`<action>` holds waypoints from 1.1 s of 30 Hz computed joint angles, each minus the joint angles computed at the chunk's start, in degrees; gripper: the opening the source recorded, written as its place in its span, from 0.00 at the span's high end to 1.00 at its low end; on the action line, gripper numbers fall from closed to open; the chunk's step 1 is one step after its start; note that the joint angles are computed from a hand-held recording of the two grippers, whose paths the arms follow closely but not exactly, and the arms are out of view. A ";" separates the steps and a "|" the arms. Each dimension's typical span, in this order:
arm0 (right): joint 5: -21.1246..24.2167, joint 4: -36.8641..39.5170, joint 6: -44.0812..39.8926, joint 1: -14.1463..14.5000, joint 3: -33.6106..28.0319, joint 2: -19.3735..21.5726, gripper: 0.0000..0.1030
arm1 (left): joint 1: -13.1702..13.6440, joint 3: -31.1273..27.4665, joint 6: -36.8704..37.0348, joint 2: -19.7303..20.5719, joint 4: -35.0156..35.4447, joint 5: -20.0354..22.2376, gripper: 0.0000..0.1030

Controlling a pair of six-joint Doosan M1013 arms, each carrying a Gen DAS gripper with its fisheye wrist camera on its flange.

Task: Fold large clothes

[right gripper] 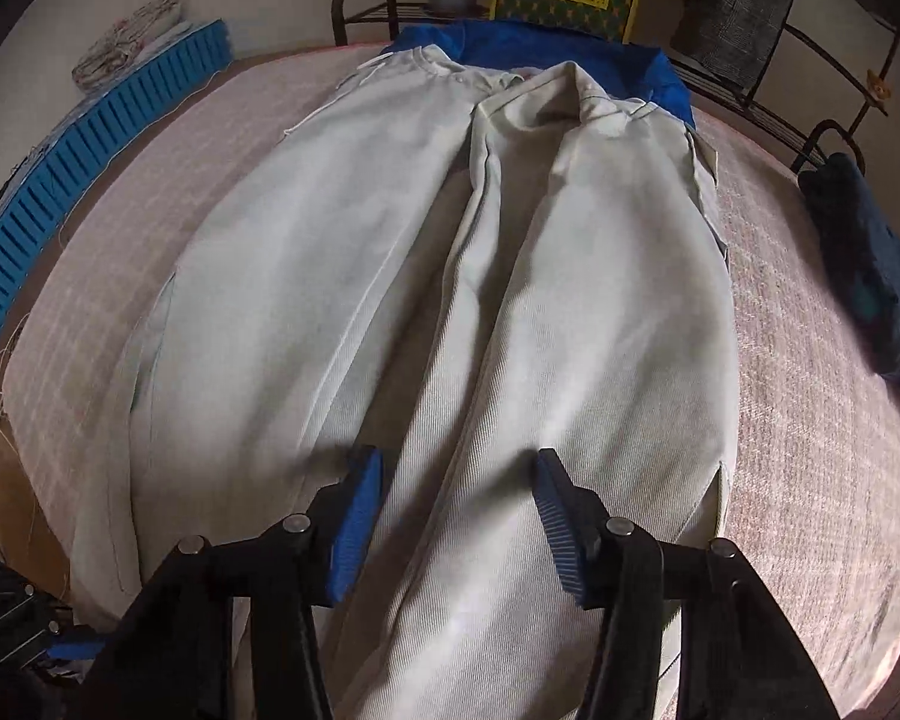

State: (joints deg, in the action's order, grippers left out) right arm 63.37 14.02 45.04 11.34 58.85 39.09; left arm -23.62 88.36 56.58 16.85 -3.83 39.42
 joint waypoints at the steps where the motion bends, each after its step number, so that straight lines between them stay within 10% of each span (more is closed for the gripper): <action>1: -0.16 -1.03 0.60 0.29 -0.07 0.21 0.79 | 0.09 0.09 0.16 0.00 -0.34 -0.04 0.50; 3: 0.01 -1.20 1.57 0.41 -0.40 0.59 0.94 | 0.28 0.36 0.70 -0.10 -1.20 -0.21 0.50; 10: 7.06 8.64 3.87 -1.08 -4.05 2.04 0.97 | 0.12 1.17 1.84 -0.52 -2.41 -0.23 0.49; 17: 13.67 14.38 -1.70 -3.07 -3.75 2.14 0.76 | 0.36 3.28 1.91 -2.69 -3.80 -2.38 0.50; 23: 6.93 18.74 -13.63 -7.38 6.22 -4.65 0.75 | 1.40 7.11 -6.75 -5.94 2.53 -6.88 0.50; 33: 4.62 25.48 -26.99 -12.23 18.19 -9.10 0.71 | 0.53 6.63 -1.83 -4.41 4.76 -1.39 0.47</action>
